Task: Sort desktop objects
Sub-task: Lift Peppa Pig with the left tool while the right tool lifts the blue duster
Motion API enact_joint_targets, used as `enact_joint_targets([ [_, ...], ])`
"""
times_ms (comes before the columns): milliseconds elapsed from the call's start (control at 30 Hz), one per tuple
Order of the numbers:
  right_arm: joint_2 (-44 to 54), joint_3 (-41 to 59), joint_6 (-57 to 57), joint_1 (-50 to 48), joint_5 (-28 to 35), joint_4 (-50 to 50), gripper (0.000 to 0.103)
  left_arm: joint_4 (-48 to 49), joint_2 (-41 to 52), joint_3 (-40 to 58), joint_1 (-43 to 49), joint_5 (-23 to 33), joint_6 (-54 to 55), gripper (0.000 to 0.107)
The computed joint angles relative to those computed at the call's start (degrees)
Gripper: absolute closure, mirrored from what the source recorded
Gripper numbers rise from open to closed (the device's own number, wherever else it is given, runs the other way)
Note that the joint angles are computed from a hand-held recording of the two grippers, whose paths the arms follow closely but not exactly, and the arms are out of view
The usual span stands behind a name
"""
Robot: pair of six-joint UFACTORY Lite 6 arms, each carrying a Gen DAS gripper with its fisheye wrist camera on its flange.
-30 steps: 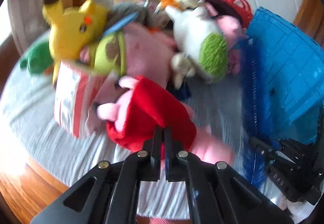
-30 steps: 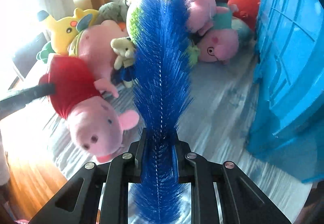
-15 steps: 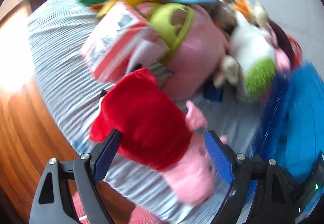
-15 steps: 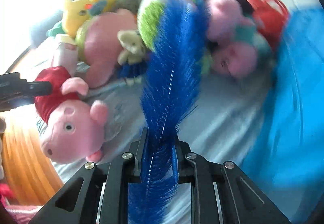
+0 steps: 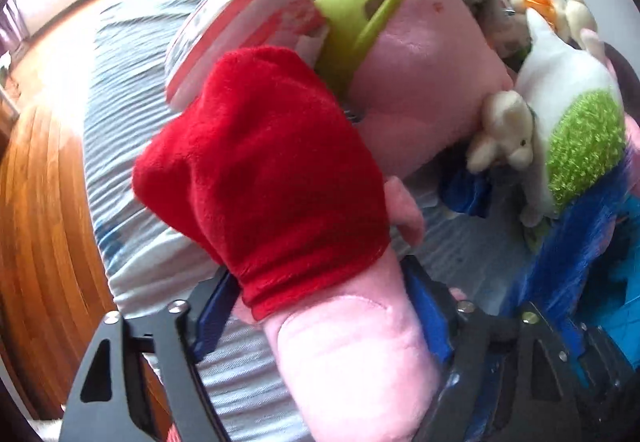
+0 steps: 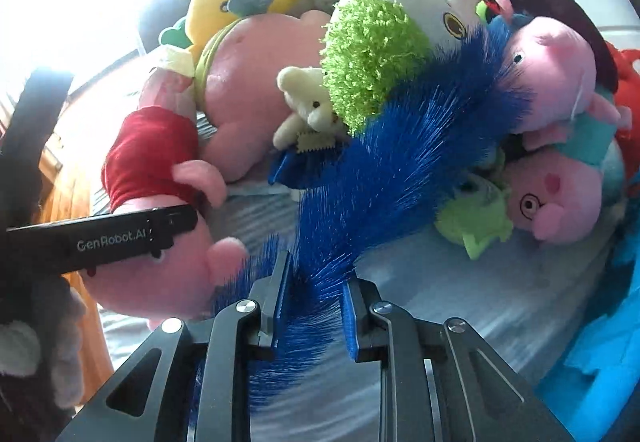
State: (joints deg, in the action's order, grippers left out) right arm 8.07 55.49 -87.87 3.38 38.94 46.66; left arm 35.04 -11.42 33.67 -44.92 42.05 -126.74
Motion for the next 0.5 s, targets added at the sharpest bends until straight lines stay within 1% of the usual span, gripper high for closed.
enact_joint_targets([
  [33,0.4,0.2,-0.1,-0.4,0.7,0.7,0.081,0.2,-0.2,0.4,-0.7,0.9,0.3,0.043],
  [67,0.5,0.3,-0.2,-0.8,1.4,1.3,0.081,0.4,-0.5,0.7,-1.4,1.8,0.6,0.046],
  [100,-0.3,-0.1,-0.4,-1.2,1.9,1.8,0.081,0.5,-1.0,1.2,-2.4,3.3,1.2,0.046],
  [200,-4.7,-2.7,-0.8,-1.8,2.9,2.4,0.081,0.8,-5.8,2.6,-7.9,11.5,2.7,0.048],
  [267,-8.7,-4.8,0.9,-1.4,3.0,1.9,0.081,1.8,-9.9,3.9,-12.6,18.9,3.1,0.048],
  [367,-17.8,-9.8,3.5,-0.8,2.6,2.2,0.081,3.4,-16.3,6.3,-20.3,30.5,5.8,0.048],
  [467,-29.0,-13.5,9.6,0.0,3.3,0.9,0.085,5.0,-21.7,8.9,-29.5,41.9,7.6,0.048],
  [500,-33.3,-14.3,12.5,0.6,3.9,0.0,0.087,5.8,-23.5,9.5,-31.5,44.7,8.6,0.048],
])
